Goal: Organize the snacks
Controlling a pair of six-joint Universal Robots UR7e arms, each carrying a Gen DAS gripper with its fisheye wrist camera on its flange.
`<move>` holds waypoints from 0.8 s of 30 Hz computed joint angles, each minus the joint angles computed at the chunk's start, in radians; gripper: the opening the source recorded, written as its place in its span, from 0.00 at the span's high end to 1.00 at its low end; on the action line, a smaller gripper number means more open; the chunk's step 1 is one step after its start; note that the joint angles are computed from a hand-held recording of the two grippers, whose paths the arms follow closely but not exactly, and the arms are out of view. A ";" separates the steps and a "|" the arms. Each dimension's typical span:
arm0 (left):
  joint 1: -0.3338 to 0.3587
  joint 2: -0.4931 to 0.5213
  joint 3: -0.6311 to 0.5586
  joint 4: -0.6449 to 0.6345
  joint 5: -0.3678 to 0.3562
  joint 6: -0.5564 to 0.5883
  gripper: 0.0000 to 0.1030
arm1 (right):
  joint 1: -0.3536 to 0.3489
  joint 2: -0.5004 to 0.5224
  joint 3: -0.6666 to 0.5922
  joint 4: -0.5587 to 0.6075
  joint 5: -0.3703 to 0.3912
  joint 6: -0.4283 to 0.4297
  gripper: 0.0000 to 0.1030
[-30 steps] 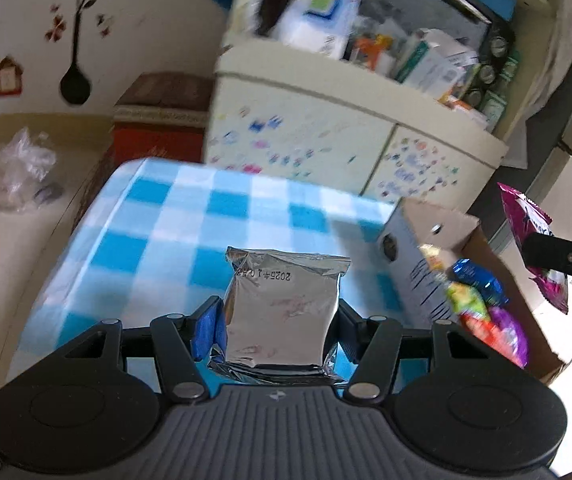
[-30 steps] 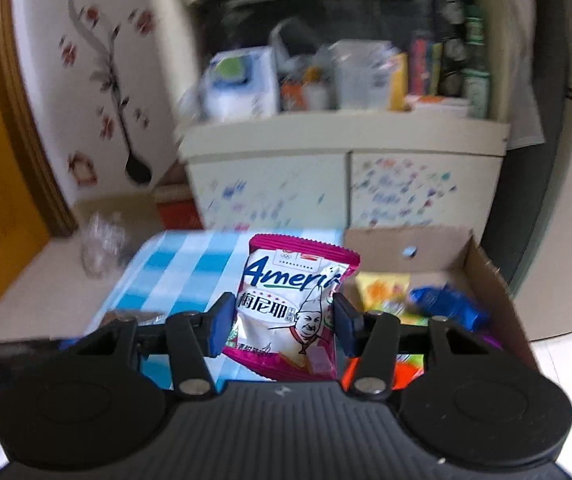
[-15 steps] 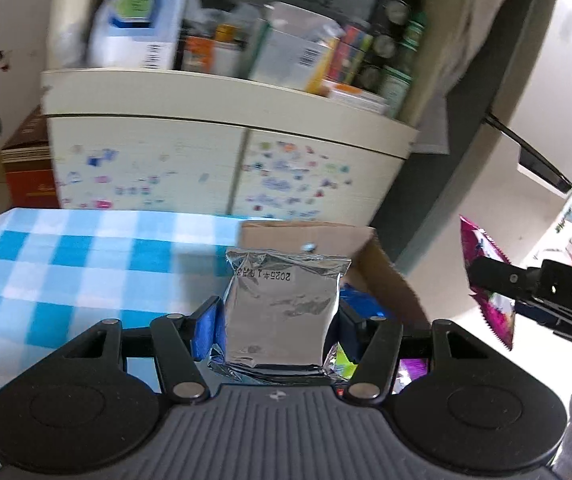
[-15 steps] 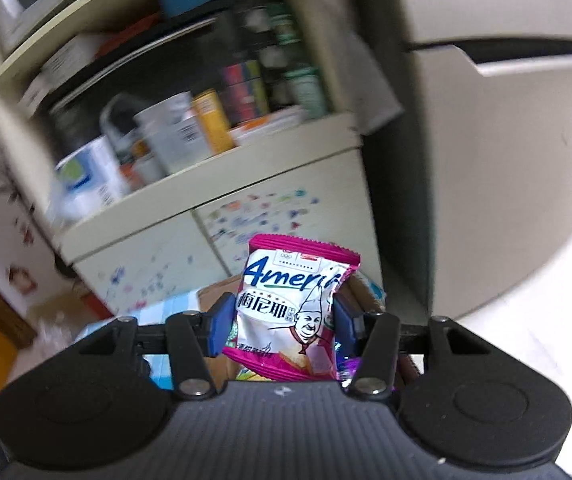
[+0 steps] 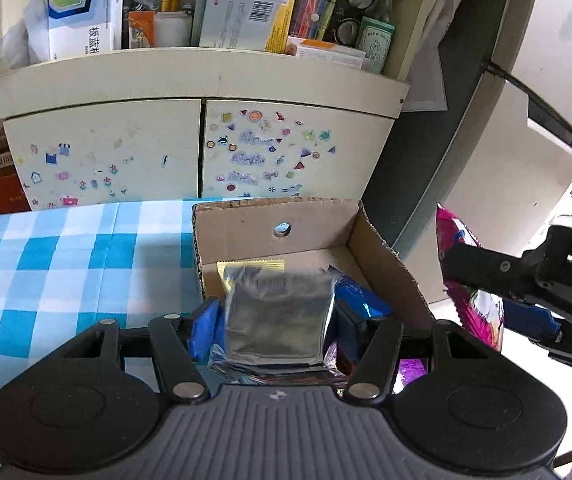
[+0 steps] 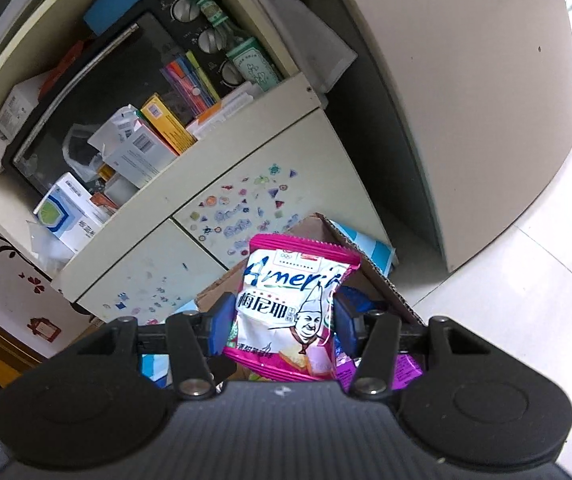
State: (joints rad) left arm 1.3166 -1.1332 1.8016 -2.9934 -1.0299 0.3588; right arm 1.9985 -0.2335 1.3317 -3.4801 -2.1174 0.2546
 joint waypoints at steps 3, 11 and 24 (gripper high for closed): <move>-0.010 0.009 0.003 -0.027 0.025 0.012 0.21 | -0.005 -0.002 0.001 0.027 0.001 0.035 0.37; -0.056 -0.012 0.048 -0.066 0.152 0.050 0.02 | 0.000 -0.012 0.022 -0.021 -0.014 0.047 0.18; -0.077 -0.092 0.107 -0.012 0.229 0.015 0.00 | 0.039 -0.002 0.012 0.015 -0.163 -0.042 0.09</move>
State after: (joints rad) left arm 1.2393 -1.2256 1.9089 -3.0058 -0.8010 0.3739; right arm 2.0374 -0.2356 1.3437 -3.4646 -2.2801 0.2129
